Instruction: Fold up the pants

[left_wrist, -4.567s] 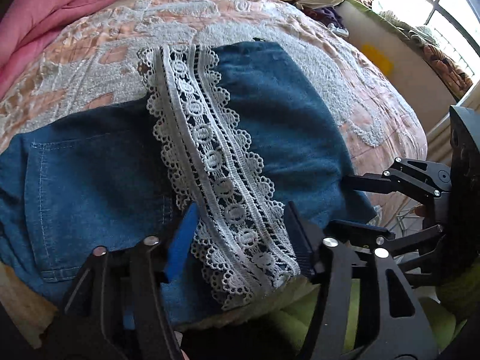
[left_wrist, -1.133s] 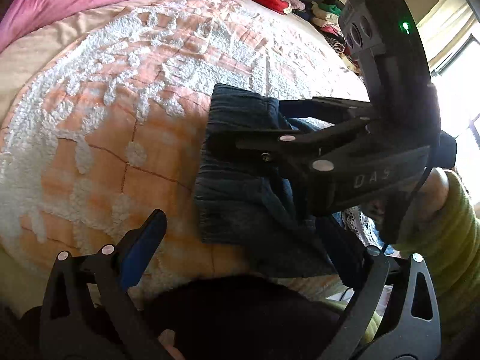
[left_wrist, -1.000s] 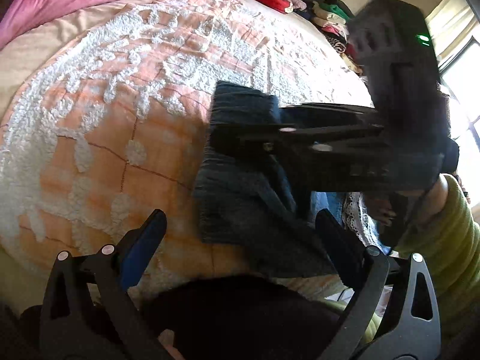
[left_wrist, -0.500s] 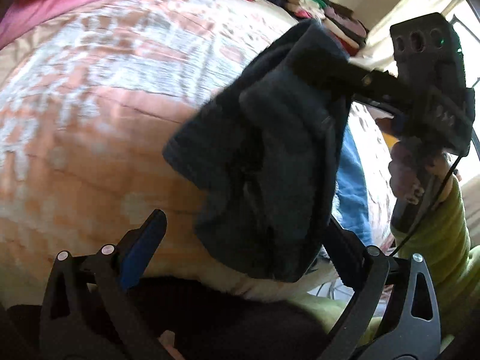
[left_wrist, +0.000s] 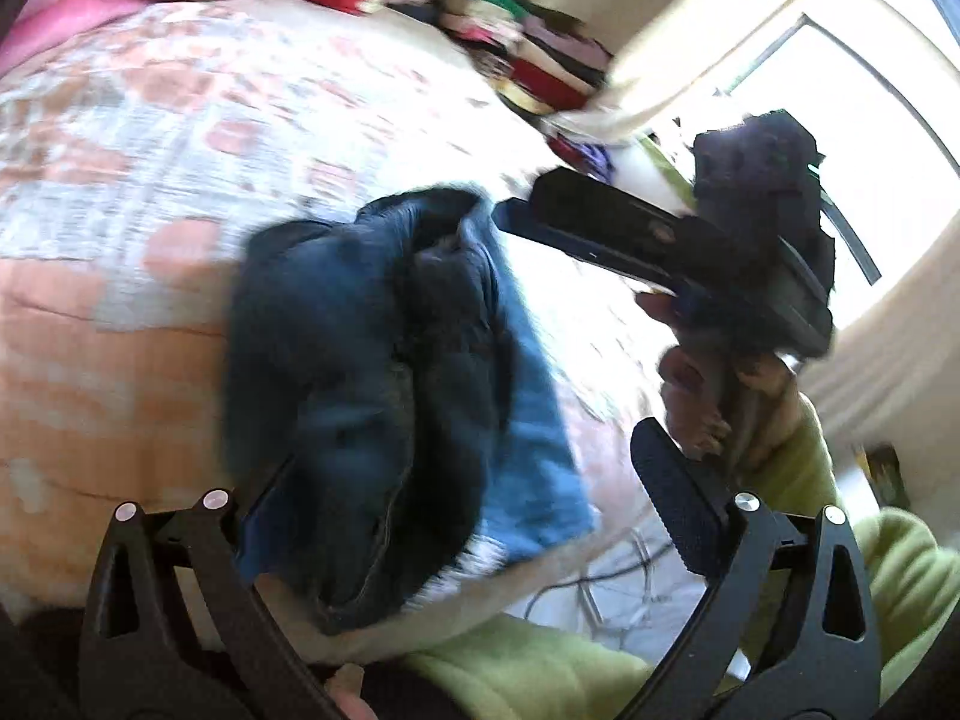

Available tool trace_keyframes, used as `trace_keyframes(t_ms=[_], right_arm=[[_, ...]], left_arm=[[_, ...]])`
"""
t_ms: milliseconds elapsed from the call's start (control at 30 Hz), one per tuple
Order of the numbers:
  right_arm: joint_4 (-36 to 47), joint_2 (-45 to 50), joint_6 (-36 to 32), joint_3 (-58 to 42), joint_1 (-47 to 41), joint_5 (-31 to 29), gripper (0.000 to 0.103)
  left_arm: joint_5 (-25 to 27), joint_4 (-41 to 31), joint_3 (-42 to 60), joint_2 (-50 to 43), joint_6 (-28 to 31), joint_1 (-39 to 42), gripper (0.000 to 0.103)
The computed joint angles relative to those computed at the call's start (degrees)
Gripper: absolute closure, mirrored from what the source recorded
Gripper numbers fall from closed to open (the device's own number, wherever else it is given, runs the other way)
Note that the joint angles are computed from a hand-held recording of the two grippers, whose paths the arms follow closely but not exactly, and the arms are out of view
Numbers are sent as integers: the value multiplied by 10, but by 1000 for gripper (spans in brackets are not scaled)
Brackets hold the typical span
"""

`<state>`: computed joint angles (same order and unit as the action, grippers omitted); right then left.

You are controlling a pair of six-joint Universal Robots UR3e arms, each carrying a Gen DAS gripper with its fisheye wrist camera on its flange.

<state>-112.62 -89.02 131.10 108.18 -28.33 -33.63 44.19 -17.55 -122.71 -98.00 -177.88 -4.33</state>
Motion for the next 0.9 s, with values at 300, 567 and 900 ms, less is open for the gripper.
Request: trace_keyframes(t_ms=[300, 567, 900], right_arm=[[4, -78, -7, 122, -88, -62, 10], [-2, -75, -46, 134, -40, -58, 68], [-70, -65, 13, 172, -89, -87, 55]], left_arm=[[68, -20, 68, -75, 13, -102, 10], [86, -8, 69, -78, 10, -105, 10], [92, -2, 24, -33, 18, -100, 10]])
